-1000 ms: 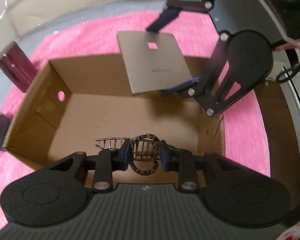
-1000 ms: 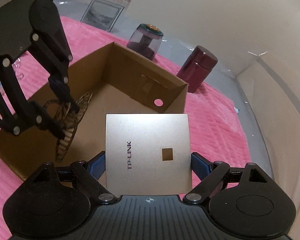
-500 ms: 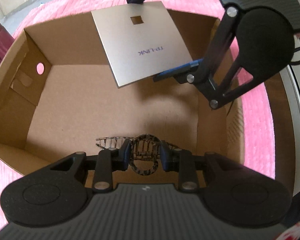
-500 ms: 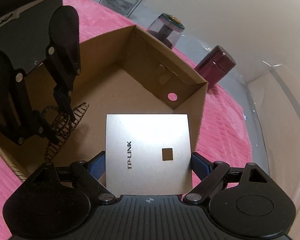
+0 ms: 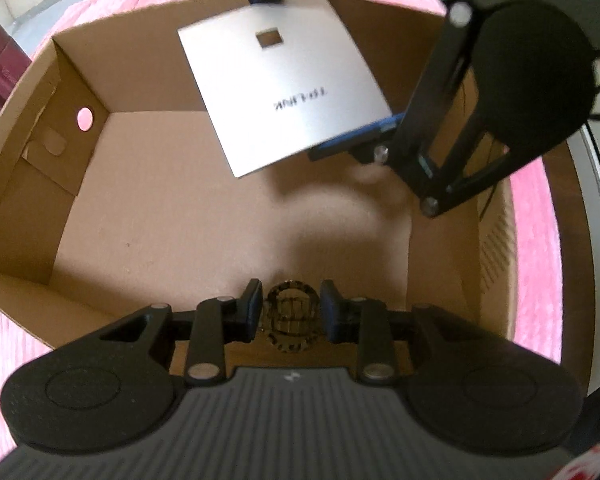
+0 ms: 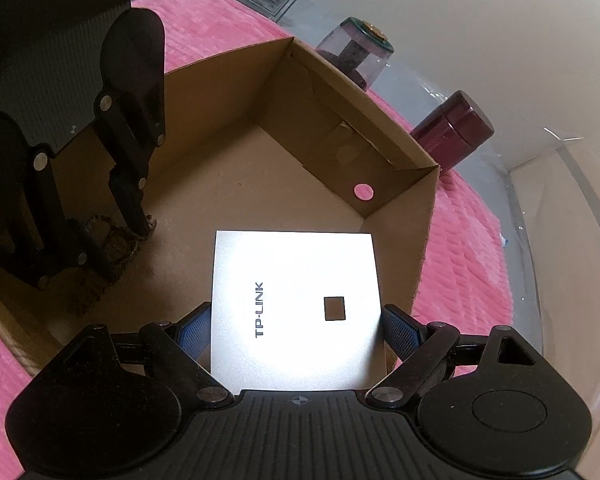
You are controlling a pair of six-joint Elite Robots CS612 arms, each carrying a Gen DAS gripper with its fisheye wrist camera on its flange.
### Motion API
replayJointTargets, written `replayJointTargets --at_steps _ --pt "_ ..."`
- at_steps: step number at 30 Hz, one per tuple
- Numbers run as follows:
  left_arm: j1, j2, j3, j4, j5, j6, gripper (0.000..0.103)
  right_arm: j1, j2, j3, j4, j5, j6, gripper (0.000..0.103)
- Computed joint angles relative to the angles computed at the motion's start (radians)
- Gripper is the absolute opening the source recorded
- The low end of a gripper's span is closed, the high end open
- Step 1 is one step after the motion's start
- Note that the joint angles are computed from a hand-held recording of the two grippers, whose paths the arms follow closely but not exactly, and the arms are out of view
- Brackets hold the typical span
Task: Organize rigid objects
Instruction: 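Lower the plate and clip into the cardboard box and open both tools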
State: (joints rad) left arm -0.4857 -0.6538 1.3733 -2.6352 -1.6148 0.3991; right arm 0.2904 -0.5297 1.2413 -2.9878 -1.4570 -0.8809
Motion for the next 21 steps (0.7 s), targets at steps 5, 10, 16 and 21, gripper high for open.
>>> replayJointTargets --at_steps 5,10,16,21 --pt "0.000 -0.034 0.045 -0.078 -0.001 0.001 0.032 0.003 0.004 -0.017 0.024 -0.012 -0.011 0.085" --pt "0.010 -0.072 0.107 -0.199 0.008 -0.017 0.036 0.012 0.010 -0.037 0.062 -0.034 -0.051 0.085" --pt "0.030 -0.118 0.190 -0.370 -0.024 -0.111 0.042 0.026 0.018 -0.071 0.168 -0.072 -0.097 0.085" --pt "0.041 -0.142 0.243 -0.474 -0.036 -0.183 0.043 0.055 0.045 -0.103 0.193 -0.213 -0.157 0.085"
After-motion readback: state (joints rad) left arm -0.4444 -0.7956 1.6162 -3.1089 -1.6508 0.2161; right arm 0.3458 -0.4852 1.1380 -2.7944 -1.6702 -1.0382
